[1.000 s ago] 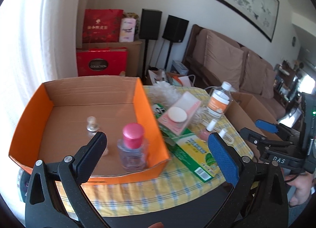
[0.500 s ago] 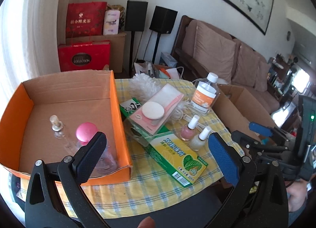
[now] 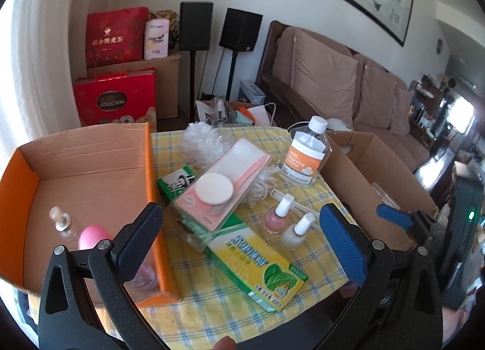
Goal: Organize objects
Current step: 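Move the right gripper to the white-capped nail polish bottle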
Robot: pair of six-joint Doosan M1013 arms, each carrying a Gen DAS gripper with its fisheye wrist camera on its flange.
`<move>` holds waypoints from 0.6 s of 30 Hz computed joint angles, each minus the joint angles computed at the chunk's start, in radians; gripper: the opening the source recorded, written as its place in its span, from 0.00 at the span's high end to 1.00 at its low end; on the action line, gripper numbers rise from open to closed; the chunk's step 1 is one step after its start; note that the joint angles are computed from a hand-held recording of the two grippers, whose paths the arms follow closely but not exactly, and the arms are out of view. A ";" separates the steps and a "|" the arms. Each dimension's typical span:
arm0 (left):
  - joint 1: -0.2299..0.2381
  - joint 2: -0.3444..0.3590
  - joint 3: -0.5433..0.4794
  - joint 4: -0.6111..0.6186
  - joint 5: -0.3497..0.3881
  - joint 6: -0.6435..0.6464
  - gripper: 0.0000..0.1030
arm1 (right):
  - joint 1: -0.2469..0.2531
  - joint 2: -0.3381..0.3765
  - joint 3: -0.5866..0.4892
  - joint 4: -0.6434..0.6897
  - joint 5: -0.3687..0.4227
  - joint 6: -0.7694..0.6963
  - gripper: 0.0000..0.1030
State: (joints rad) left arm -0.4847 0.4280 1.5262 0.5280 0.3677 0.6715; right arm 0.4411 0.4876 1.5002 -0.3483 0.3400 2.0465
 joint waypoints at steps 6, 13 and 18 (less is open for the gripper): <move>0.004 0.052 -0.079 -0.075 0.056 0.083 0.00 | -0.004 0.035 -0.028 0.051 -0.002 -0.044 0.09; 0.018 0.097 -0.128 -0.183 0.098 0.165 0.00 | -0.022 0.079 -0.065 0.297 -0.003 -0.258 0.39; 0.023 0.114 -0.147 -0.226 0.114 0.207 0.01 | -0.028 0.100 -0.087 0.434 0.012 -0.399 0.57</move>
